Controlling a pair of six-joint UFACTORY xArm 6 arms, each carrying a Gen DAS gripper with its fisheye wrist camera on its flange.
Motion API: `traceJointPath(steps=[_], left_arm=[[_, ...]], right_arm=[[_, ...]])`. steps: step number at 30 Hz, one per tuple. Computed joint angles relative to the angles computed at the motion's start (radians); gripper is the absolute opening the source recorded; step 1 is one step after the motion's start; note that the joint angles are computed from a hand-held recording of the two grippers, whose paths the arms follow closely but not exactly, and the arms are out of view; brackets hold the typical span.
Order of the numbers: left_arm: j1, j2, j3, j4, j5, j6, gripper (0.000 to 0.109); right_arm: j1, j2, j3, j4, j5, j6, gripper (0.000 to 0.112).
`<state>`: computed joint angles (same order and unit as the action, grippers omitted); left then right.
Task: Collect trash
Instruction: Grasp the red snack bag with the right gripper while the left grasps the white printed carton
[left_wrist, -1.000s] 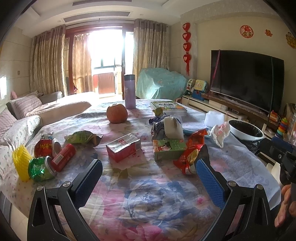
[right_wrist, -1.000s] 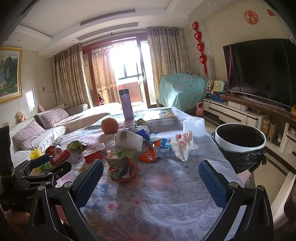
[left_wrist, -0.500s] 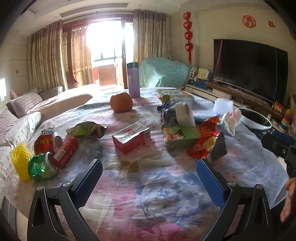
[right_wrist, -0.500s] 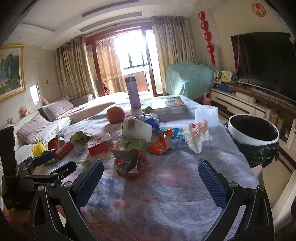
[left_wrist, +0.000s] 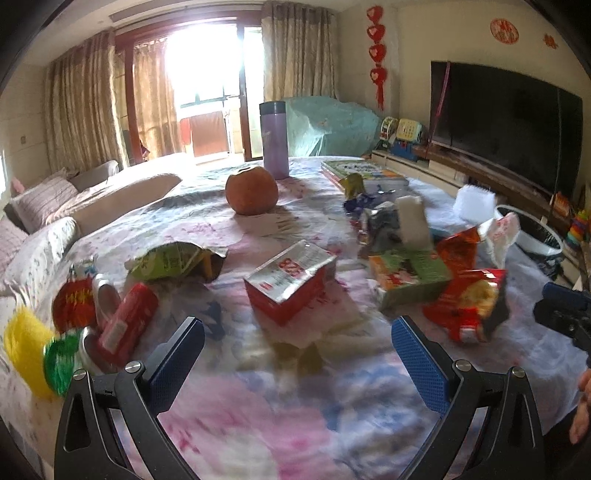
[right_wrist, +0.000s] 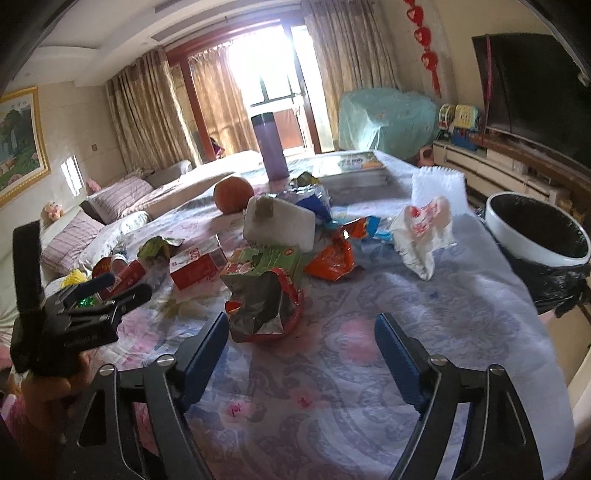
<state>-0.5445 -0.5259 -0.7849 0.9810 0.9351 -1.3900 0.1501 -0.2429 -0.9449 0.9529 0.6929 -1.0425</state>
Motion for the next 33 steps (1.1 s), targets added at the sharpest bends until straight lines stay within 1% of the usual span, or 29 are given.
traceJointPath(steps=[2,5,9,10,15,17,19,21,23,24,25,27,29,31,33], left_arm=[[0.038,0.014,-0.007,-0.018,-0.025,0.053,0.102],[0.103,0.045,-0.021,-0.036,-0.083,0.129,0.102],[0.178,0.105,-0.053,-0.079,-0.148,0.241,0.102],[0.2,0.127,-0.065,-0.093,-0.165,0.273,0.102],[0.272,0.211,-0.122,-0.14,-0.209,0.388,0.102],[0.295,0.242,-0.143,-0.176,-0.231,0.442,0.102],[0.31,0.272,-0.164,-0.207,-0.242,0.489,0.102],[0.322,0.292,-0.175,-0.23,-0.255,0.526,0.101],[0.328,0.307,-0.182,-0.253,-0.265,0.56,0.101],[0.325,0.313,-0.186,-0.251,-0.259,0.563,0.095],[0.323,0.315,-0.188,-0.255,-0.254,0.571,0.082],[0.323,0.317,-0.185,-0.295,-0.261,0.6,0.064],[0.314,0.303,-0.172,-0.286,-0.262,0.576,0.06],[0.3,0.279,-0.154,-0.281,-0.259,0.549,0.055],[0.29,0.255,-0.133,-0.313,-0.276,0.536,0.054]], right_arm=[[0.01,0.017,-0.011,-0.013,-0.007,0.016,0.077],[0.019,0.05,-0.039,-0.038,0.012,0.046,0.07],[0.035,0.084,-0.06,-0.068,0.015,0.076,0.067],[0.038,0.092,-0.066,-0.075,0.019,0.085,0.065],[0.041,0.129,-0.09,-0.102,0.021,0.119,0.059],[0.038,0.147,-0.106,-0.111,0.035,0.137,0.054],[0.036,0.162,-0.12,-0.116,0.054,0.148,0.052],[0.038,0.172,-0.127,-0.119,0.064,0.151,0.047],[0.037,0.183,-0.137,-0.118,0.088,0.148,0.034],[0.037,0.187,-0.139,-0.117,0.094,0.15,0.03],[0.032,0.193,-0.146,-0.115,0.112,0.151,0.023],[0.026,0.195,-0.147,-0.104,0.13,0.146,0.02],[0.024,0.185,-0.14,-0.106,0.128,0.141,0.011],[0.017,0.178,-0.136,-0.098,0.14,0.128,0.008],[0.008,0.17,-0.13,-0.088,0.145,0.112,0.006]])
